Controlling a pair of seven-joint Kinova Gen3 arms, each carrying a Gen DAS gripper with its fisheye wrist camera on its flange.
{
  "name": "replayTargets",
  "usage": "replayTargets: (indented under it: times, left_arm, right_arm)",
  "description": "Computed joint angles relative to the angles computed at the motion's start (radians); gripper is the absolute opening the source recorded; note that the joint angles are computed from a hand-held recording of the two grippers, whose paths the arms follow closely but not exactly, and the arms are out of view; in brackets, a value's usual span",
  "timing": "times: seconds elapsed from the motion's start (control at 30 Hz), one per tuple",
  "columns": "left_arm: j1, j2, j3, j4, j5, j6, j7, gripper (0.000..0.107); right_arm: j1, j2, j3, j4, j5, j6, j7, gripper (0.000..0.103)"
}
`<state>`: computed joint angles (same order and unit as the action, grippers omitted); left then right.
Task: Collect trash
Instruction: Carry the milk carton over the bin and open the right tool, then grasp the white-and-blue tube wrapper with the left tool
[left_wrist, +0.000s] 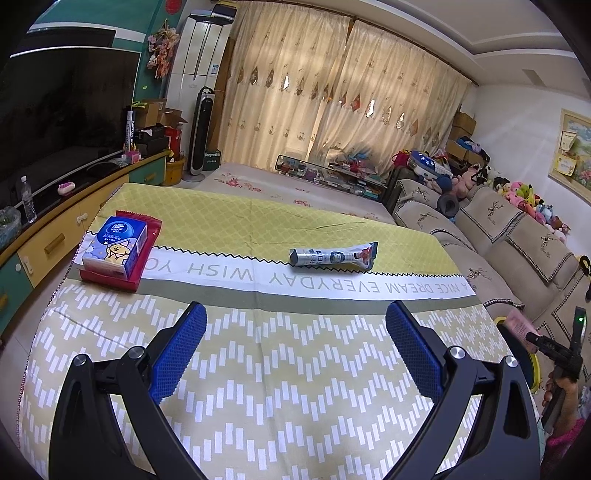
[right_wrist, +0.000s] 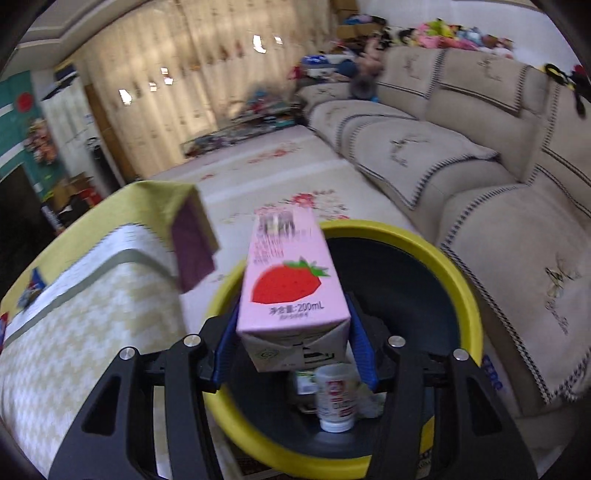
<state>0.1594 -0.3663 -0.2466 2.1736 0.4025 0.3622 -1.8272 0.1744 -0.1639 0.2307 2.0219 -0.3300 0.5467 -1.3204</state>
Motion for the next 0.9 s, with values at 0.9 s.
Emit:
replayTargets:
  times: [0.9]
  left_arm:
    - [-0.036, 0.217, 0.118, -0.277, -0.008, 0.258, -0.221, 0.096]
  right_arm:
    - [-0.096, -0.299, -0.285, 0.170, 0.285, -0.217, -0.383, 0.080]
